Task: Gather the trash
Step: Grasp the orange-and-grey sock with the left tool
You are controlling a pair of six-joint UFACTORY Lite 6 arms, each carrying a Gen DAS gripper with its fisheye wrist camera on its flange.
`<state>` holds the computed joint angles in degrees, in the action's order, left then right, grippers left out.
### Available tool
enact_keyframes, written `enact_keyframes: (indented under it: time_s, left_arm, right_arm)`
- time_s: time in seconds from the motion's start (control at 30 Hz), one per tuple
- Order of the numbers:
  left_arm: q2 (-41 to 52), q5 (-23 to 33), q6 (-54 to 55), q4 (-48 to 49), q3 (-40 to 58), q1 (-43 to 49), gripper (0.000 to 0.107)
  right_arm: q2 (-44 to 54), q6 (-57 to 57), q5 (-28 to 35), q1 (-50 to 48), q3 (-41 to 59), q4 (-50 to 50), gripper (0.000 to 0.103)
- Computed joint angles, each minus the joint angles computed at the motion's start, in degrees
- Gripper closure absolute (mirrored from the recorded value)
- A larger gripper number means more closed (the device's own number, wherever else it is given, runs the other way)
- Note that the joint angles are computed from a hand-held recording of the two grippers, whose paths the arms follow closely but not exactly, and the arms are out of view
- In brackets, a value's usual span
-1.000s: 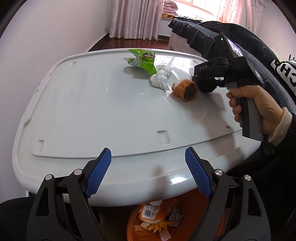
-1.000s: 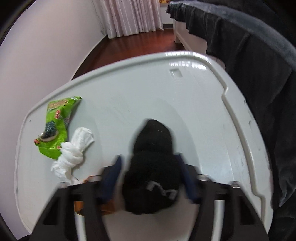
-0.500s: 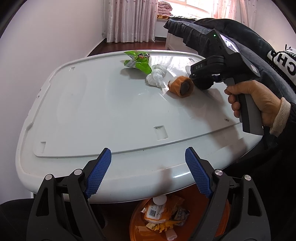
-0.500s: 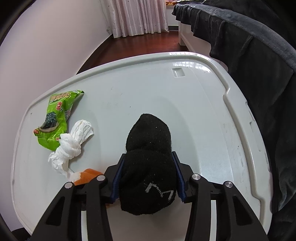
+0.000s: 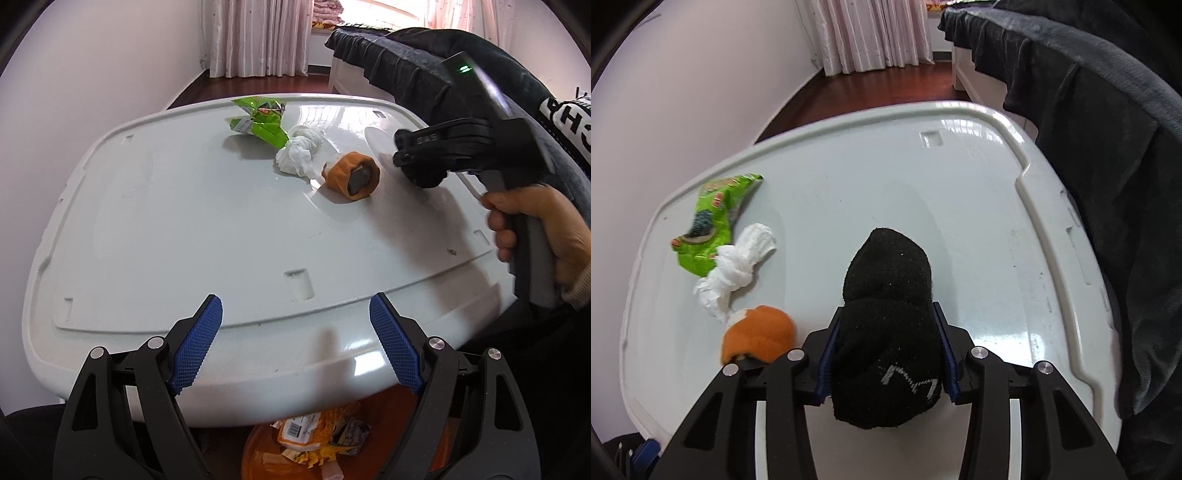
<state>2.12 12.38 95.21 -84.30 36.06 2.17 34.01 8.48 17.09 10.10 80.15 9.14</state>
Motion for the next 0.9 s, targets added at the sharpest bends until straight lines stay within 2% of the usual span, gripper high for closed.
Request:
enact_keyframes:
  time_s: [0.17, 0.37, 0.5, 0.67, 0.9]
  left_arm:
    - [4.41, -1.51, -0.18, -2.14, 5.14, -3.2, 0.027]
    - [10.62, -2.9, 1.33, -4.19, 12.94, -7.95, 0.027]
    - [16.07, -1.04, -7.71, 4.26, 20.59, -9.86, 0.027]
    - [23.88, 0.15, -12.49, 9.23, 30.51, -11.91, 0.027]
    - [38.48, 3.63, -35.05, 34.24, 48.3, -13.42, 0.027]
  right_arm:
    - [-12.22, -9.73, -1.91, -1.32, -9.34, 8.74, 0.059]
    - [-28.63, -14.07, -2.58, -3.25, -19.41, 11.16, 0.059]
    - [-33.78, -23.91, -3.12, -7.03, -23.51, 20.39, 0.059]
    - [-30.92, -37.3, -0.69, -11.64, -22.74, 35.35, 0.059]
    - [-31.49, -40.33, -0.55, -11.55, -23.2, 39.34, 0.059]
